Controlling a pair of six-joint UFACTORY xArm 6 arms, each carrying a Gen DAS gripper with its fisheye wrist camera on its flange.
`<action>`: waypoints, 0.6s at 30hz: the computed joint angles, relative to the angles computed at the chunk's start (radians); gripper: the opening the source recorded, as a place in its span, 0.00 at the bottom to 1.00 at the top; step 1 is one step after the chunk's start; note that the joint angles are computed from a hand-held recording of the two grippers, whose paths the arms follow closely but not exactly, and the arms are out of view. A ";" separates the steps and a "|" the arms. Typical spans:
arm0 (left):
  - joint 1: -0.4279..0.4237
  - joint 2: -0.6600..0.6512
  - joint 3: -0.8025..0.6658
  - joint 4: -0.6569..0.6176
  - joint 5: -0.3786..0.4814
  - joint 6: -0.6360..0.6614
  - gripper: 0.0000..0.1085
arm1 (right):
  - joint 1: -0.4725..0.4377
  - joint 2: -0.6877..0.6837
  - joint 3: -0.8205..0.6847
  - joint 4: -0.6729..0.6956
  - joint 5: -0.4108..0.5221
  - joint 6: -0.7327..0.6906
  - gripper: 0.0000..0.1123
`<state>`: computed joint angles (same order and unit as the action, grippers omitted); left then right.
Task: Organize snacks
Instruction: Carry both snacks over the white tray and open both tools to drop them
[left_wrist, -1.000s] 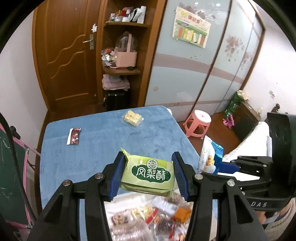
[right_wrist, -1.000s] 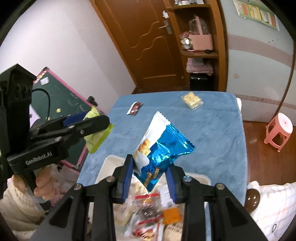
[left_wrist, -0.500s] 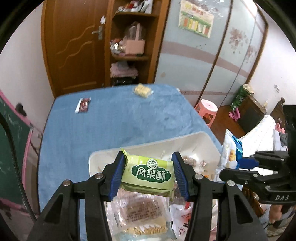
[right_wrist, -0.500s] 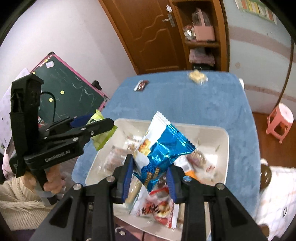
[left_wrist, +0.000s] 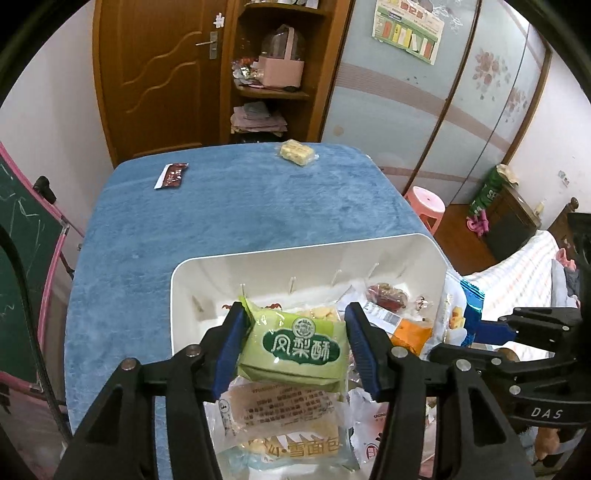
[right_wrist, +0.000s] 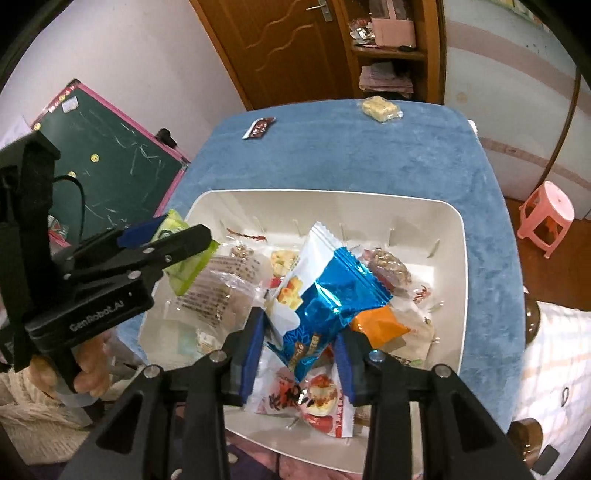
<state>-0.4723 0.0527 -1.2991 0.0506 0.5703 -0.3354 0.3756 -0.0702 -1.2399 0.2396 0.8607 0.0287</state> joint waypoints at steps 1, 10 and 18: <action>0.000 -0.002 0.005 0.003 -0.005 -0.005 0.62 | 0.004 0.000 0.001 -0.017 -0.002 0.008 0.33; 0.001 -0.022 0.031 0.038 -0.037 -0.042 0.85 | 0.013 0.019 -0.004 -0.098 -0.015 0.074 0.46; 0.010 -0.019 0.028 0.028 -0.027 -0.050 0.85 | 0.004 0.031 -0.015 -0.066 -0.006 0.064 0.46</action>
<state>-0.4621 0.0335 -1.2712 0.0783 0.5428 -0.3855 0.3798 -0.0390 -1.2546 0.1735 0.8542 0.0930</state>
